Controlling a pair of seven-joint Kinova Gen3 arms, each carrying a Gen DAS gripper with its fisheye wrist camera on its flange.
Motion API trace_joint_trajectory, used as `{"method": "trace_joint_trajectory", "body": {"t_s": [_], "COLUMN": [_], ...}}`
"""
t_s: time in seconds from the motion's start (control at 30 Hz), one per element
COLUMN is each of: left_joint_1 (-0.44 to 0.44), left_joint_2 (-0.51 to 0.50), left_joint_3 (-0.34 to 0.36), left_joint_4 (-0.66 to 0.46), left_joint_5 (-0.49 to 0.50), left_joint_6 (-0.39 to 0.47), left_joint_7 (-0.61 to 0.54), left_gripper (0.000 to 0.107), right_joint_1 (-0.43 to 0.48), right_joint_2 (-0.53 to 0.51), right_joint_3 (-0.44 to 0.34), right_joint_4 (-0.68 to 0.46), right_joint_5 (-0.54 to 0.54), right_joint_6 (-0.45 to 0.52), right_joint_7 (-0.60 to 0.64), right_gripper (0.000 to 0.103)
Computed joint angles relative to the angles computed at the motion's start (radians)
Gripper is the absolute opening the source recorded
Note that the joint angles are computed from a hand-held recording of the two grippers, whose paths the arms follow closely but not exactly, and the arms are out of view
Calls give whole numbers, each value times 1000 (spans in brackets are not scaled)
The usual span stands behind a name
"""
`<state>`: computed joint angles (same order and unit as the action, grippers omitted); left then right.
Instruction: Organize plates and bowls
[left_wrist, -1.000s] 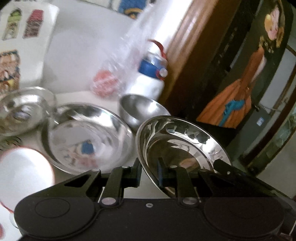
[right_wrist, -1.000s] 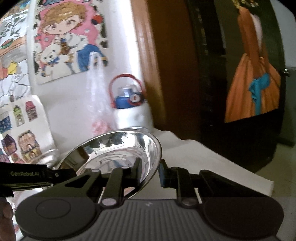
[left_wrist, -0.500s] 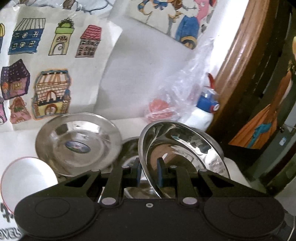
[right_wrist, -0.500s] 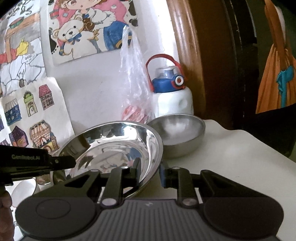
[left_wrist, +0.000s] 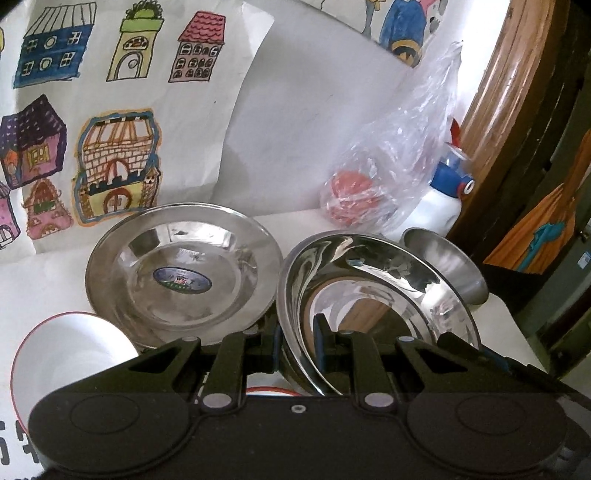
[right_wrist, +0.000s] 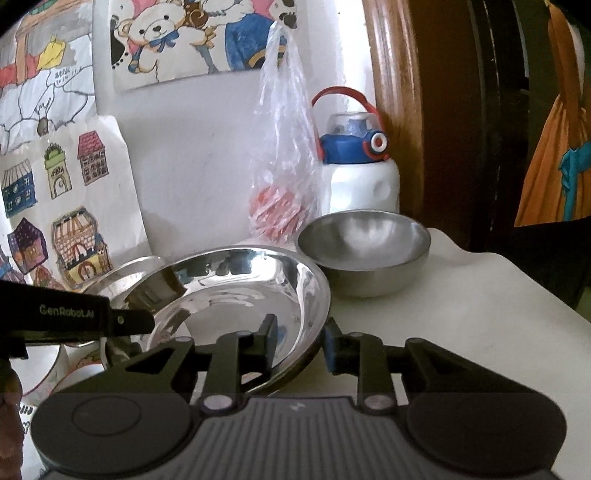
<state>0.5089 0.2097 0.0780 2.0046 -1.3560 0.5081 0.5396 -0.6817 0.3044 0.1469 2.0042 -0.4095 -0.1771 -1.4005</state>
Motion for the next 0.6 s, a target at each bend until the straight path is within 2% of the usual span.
{"method": "trace_joint_trajectory", "body": {"t_s": [0.3, 0.5, 0.6], "left_joint_1": [-3, 2, -1], "left_joint_2": [5, 9, 4], "left_joint_3": [-4, -4, -5], "left_joint_4": [-4, -6, -1], "left_joint_5": [9, 0, 0], "left_joint_6": [0, 4, -7], "left_joint_7": [-34, -38, -40], "left_gripper": [21, 25, 32], "right_joint_1": [-130, -216, -312], "right_joint_2": [16, 29, 47], "right_joint_3": [128, 211, 315], "right_joint_4": [-5, -13, -20], "right_joint_5": [-99, -172, -239], "right_joint_6": [-3, 5, 18], "right_joint_7": [103, 188, 252], "right_gripper": [31, 37, 38]}}
